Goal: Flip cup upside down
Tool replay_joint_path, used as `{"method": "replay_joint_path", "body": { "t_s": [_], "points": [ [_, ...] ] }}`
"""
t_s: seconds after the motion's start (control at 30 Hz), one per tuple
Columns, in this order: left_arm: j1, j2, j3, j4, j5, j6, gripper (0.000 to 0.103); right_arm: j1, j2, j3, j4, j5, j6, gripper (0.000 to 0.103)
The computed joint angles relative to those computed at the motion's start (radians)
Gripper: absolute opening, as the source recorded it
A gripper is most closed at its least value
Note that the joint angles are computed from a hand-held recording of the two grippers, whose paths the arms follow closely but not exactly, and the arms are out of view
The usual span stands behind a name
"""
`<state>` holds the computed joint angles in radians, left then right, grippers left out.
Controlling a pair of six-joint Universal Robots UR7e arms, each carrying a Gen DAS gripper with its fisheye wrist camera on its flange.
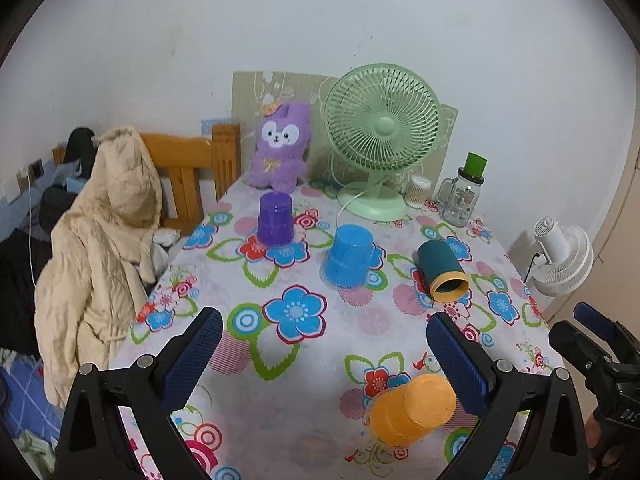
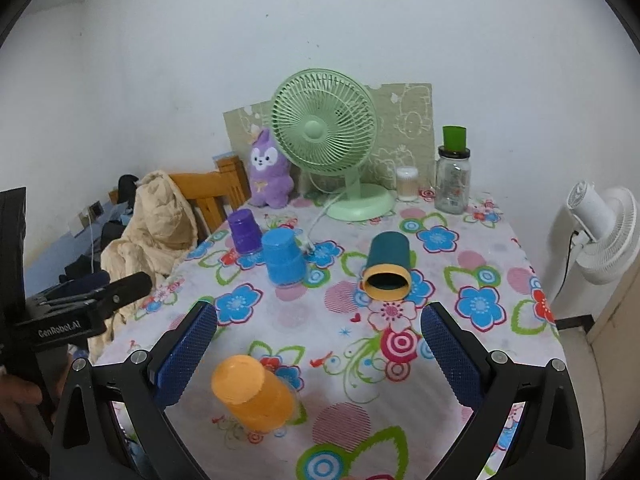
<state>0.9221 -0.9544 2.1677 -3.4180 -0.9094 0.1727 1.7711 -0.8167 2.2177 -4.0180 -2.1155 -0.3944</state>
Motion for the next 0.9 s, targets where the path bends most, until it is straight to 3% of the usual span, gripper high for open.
{"method": "replay_joint_path", "body": {
  "t_s": [0.2,0.9],
  "points": [
    [-0.021,0.007,0.018,-0.074,0.025,0.043,0.103,0.015,0.005,0.001,-0.029,-0.014,-0.01,0.103],
    [-0.027,-0.004,0.03,-0.071,0.029,0.031,0.103,0.03,0.01,-0.006,-0.007,-0.026,-0.023,0.103]
  ]
}}
